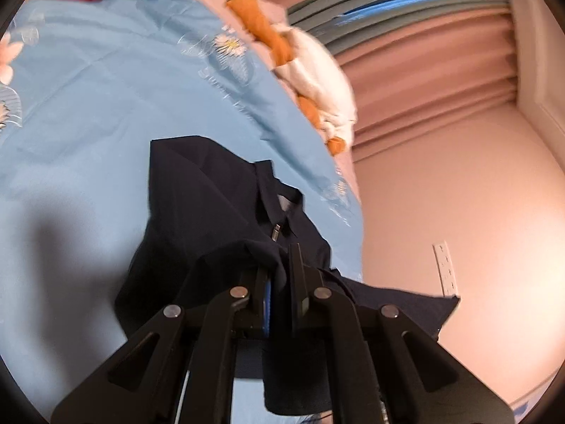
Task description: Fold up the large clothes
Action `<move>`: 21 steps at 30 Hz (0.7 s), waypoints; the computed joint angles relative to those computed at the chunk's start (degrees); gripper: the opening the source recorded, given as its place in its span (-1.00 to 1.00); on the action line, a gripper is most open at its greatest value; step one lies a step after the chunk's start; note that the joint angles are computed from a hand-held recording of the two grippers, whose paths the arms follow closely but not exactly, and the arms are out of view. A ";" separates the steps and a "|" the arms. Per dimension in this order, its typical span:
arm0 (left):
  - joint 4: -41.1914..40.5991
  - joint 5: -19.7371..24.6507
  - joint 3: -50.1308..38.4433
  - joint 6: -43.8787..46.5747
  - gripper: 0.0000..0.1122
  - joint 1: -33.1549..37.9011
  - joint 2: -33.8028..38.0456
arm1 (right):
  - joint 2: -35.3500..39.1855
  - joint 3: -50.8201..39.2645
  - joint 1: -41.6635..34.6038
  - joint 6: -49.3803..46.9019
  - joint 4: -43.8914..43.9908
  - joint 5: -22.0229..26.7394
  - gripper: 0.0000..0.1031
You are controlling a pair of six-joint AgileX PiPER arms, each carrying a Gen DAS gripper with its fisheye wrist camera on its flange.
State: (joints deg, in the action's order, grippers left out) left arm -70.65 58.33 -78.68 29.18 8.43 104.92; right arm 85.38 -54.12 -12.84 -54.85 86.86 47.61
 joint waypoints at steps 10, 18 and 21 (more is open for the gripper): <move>14.32 1.83 -36.87 -30.81 -0.86 -4.25 30.42 | 22.55 -18.80 1.65 20.56 -10.18 -6.03 -0.87; 14.24 7.05 -55.15 -44.16 -0.78 -3.87 44.28 | 30.35 -22.68 -1.84 29.70 -9.86 -1.76 -0.87; 13.42 7.94 -56.73 -42.88 -0.35 -3.25 44.04 | 29.94 -21.46 -3.21 29.59 -7.81 0.47 -0.71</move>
State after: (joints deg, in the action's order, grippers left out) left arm -57.23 66.27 -135.41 -13.70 5.18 148.96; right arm 115.32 -75.58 -16.06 -25.26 79.05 48.08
